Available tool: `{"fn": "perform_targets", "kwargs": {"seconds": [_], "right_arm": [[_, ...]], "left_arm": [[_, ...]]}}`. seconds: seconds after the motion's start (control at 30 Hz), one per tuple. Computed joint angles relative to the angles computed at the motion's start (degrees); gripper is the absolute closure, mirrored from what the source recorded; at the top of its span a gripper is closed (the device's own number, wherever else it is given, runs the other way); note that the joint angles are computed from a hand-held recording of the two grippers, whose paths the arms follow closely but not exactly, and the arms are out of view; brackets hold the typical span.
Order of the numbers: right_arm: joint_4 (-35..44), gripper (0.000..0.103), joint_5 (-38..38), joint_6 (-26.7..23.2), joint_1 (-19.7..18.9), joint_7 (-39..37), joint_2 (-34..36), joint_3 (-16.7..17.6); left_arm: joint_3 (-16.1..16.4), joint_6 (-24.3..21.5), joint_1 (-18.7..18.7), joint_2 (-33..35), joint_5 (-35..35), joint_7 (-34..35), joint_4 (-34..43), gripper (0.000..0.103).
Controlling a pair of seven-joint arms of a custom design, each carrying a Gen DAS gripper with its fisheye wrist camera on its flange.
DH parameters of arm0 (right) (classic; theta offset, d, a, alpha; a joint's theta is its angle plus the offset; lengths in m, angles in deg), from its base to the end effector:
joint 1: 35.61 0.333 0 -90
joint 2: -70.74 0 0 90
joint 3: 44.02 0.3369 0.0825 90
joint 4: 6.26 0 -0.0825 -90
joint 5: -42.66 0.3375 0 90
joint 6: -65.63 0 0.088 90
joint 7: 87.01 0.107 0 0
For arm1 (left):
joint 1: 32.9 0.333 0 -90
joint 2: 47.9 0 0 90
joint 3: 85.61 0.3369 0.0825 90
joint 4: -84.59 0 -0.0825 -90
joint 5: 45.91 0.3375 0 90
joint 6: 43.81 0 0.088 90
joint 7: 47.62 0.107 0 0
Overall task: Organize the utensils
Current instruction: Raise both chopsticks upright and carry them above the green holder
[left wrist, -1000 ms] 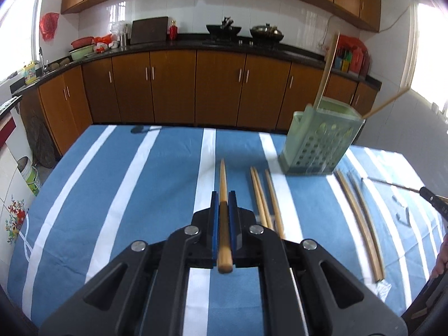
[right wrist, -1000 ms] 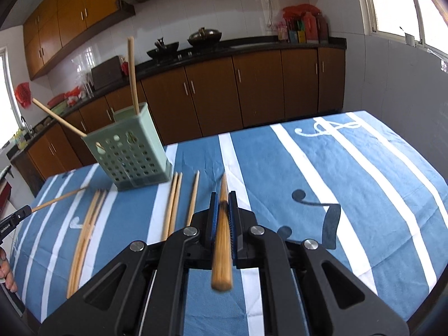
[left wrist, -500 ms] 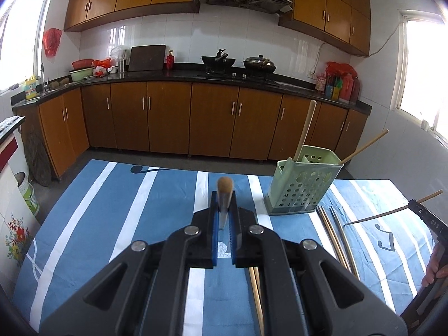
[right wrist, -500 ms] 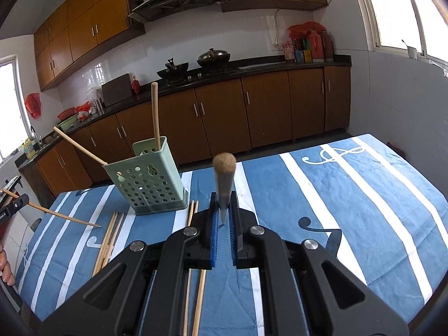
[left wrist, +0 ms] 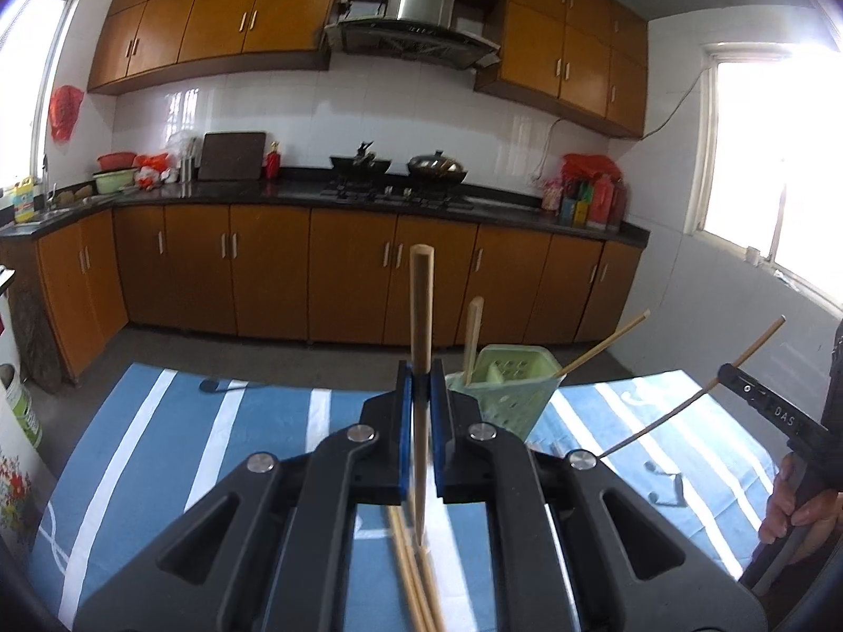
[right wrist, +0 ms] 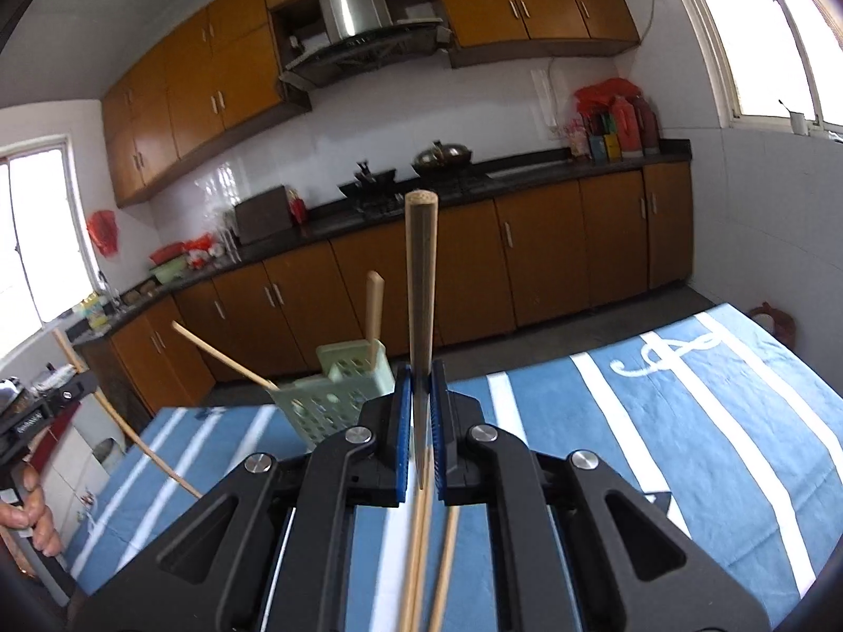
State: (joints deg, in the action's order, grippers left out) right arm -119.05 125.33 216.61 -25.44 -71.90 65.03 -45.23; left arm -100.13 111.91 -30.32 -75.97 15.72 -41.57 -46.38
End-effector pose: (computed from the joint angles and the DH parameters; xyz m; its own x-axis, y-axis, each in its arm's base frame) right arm 0.5241 0.0569 0.6191 0.5340 -0.7965 -0.2836 -0.4220 0.0395 -0.9057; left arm 0.3813 -0.1401 0.6498 0.3142 -0.9404 0.1302 -0.3056 -0.2300 -0.9239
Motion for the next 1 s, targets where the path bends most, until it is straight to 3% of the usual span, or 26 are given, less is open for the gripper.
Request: {"fn": "perform_targets", "kwargs": {"seconds": [0.2, 0.3, 0.53, 0.7, 1.0], "right_arm": [[3.79, 0.095, 4.93, -2.63, 0.84, -2.39, 0.15, 0.18], [6.4, 0.095, 6.21, -1.43, 1.4, -3.02, 1.66, 0.97], [13.5, 0.095, 3.51, 2.36, 2.16, -0.21, 7.59, 3.33], [16.5, 0.095, -2.66, 4.46, 2.61, 4.83, 11.32, 5.06], [17.69, 0.095, -10.73, 3.08, 1.91, 12.54, 14.35, 6.44]], "left_arm": [[-2.4, 0.77, 1.73, 3.85, 5.51, -4.24, 6.94, 0.096], [-3.91, 0.39, 3.19, 6.38, 11.18, -10.81, 11.03, 0.096], [-5.57, -8.31, 2.75, 13.69, 24.44, -22.05, 20.28, 0.096], [-3.09, -10.07, -0.05, 19.42, 26.34, -22.6, 24.08, 0.096], [3.76, -6.99, -4.12, 23.8, 23.58, -22.09, 23.97, 0.096]]}}
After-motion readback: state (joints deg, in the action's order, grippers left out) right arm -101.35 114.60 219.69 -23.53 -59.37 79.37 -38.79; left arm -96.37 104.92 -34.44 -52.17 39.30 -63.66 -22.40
